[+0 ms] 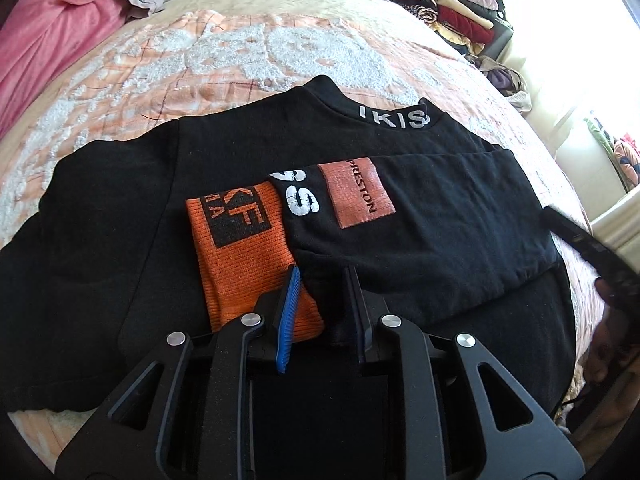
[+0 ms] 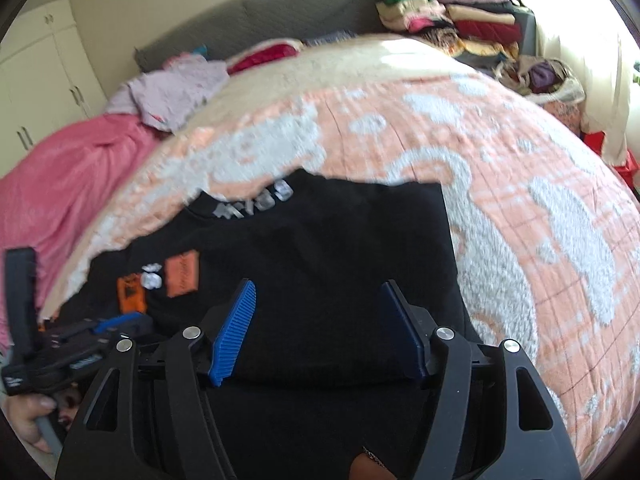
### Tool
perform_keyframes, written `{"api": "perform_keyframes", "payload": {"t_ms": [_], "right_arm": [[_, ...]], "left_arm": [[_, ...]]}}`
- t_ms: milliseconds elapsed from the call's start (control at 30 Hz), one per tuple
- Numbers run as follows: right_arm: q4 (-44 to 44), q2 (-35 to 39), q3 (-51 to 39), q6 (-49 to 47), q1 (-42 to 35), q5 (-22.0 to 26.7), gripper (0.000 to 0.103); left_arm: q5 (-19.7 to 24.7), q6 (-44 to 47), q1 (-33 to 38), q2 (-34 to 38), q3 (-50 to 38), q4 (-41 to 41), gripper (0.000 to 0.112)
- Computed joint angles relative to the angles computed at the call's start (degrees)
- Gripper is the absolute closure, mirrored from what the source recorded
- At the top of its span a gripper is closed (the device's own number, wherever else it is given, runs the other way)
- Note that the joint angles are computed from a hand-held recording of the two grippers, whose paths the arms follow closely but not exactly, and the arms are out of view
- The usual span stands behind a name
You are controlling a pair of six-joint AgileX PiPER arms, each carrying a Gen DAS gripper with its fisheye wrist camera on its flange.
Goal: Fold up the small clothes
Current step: 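Lower the cuff onto the shirt body and open the right gripper, then move the left gripper to the orange cuff of the other sleeve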
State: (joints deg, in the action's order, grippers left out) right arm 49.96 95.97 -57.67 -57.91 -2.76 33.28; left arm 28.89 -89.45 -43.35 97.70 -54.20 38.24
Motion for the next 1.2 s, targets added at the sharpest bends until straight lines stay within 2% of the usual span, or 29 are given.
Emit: {"api": "perform_keyframes", "payload": {"t_ms": [133, 233, 333, 433, 533, 700, 1033, 1067, 1100, 1133, 1200], "right_arm": [[-3.7, 4.2, -0.3, 4.2, 0.1, -2.3, 0.039], [4.2, 5.3, 2.1, -4.1, -1.4, -3.5, 0.039], [6.7, 2.8, 4.9, -6.2, -0.4, -6.4, 0.037], [11.0, 0.3, 7.1, -10.3, -1.8, -4.9, 0.030], [14.3, -1.7, 9.0, -14.1, -4.1, -2.5, 0.030], [16.0, -2.7, 9.5, -14.2, -8.5, 3.0, 0.030], [15.8, -8.0, 11.6, -15.5, -11.0, 8.0, 0.029], [15.7, -8.4, 11.8, -15.4, -11.2, 8.2, 0.027], [15.7, -8.9, 11.9, -15.4, -11.5, 8.4, 0.010], [16.5, -9.4, 12.1, -15.8, -11.7, 8.7, 0.007], [16.8, -10.1, 12.1, -15.8, -12.2, 9.8, 0.007]], "left_arm": [[-0.1, -0.1, -0.1, -0.1, 0.1, 0.0, 0.097], [-0.9, 0.1, 0.2, -0.3, 0.4, -0.3, 0.097], [-2.0, 0.4, 0.7, -0.9, 1.1, -0.7, 0.097], [-2.2, 0.7, 0.9, -1.2, 1.3, -1.0, 0.097], [-1.9, 0.7, 0.6, -1.5, 1.2, -0.7, 0.094], [-1.2, 0.2, -0.1, -1.8, 1.0, -0.1, 0.092], [1.5, 0.0, 0.2, -5.1, 1.9, 0.7, 0.072], [2.1, -0.9, 0.0, -5.8, 2.1, 1.4, 0.071], [2.4, -1.6, -0.2, -6.2, 2.2, 2.0, 0.062], [3.3, -2.9, -0.7, -6.8, 2.3, 3.2, 0.052], [5.0, -4.8, -1.5, -7.6, 2.1, 5.1, 0.048]]}}
